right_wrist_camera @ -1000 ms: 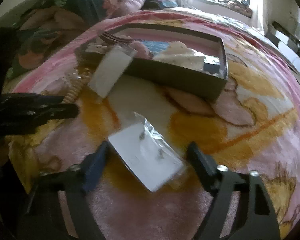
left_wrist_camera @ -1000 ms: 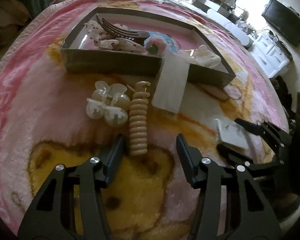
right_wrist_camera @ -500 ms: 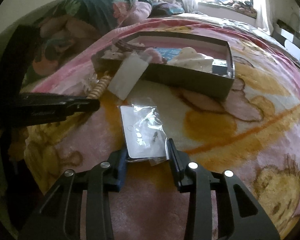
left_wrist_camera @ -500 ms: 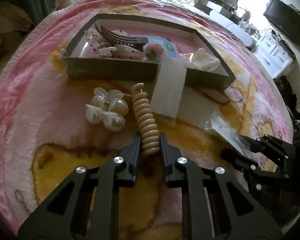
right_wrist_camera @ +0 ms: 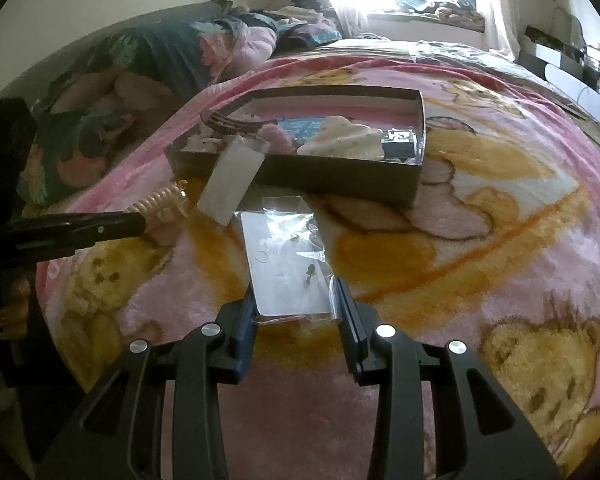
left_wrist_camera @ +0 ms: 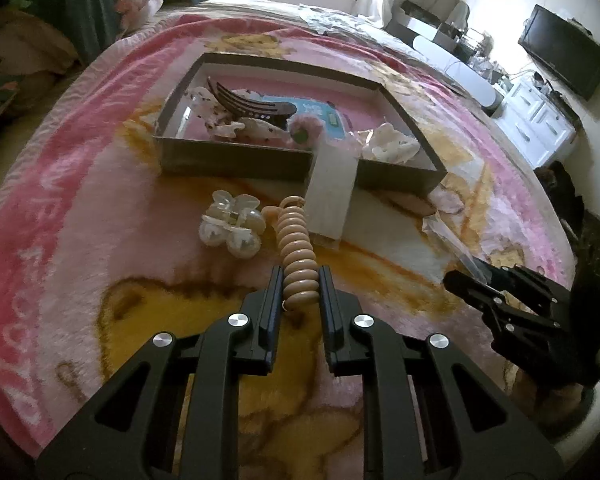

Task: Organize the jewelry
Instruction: 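Carry the bead spiral with the left tool while the right tool carries the earring bag toward the box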

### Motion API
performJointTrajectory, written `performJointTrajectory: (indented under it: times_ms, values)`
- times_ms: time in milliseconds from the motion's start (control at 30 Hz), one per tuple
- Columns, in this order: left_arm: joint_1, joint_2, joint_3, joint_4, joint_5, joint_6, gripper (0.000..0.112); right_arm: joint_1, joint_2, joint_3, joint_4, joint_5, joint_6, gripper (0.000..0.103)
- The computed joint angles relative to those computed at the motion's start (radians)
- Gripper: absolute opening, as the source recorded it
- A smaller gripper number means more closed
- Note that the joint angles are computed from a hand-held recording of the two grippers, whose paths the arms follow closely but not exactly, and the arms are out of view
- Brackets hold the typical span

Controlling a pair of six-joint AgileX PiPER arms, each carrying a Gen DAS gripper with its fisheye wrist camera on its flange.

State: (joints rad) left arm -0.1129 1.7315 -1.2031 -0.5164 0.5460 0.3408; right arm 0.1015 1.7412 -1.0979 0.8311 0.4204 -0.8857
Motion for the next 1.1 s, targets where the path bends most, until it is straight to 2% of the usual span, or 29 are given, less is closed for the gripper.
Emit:
performJointTrajectory:
  times_ms: [333, 533, 800, 1100]
  values:
    - [0.063, -0.079, 0.033, -0.076, 0.019, 0.071, 0.01, 0.013, -0.052, 0.035, 0.032, 0.003, 0.009, 0.035]
    - [0.111, -0.096, 0.029, -0.134, 0.027, 0.118, 0.01, 0.036, -0.074, 0.024, -0.014, -0.009, 0.065, 0.035]
    - [0.162, -0.06, -0.025, -0.173, 0.046, 0.144, 0.01, 0.048, -0.038, -0.089, -0.106, 0.011, 0.185, 0.035]
    - [0.161, -0.021, -0.104, -0.133, 0.056, 0.099, 0.01, 0.054, 0.023, -0.217, -0.147, 0.041, 0.238, 0.035]
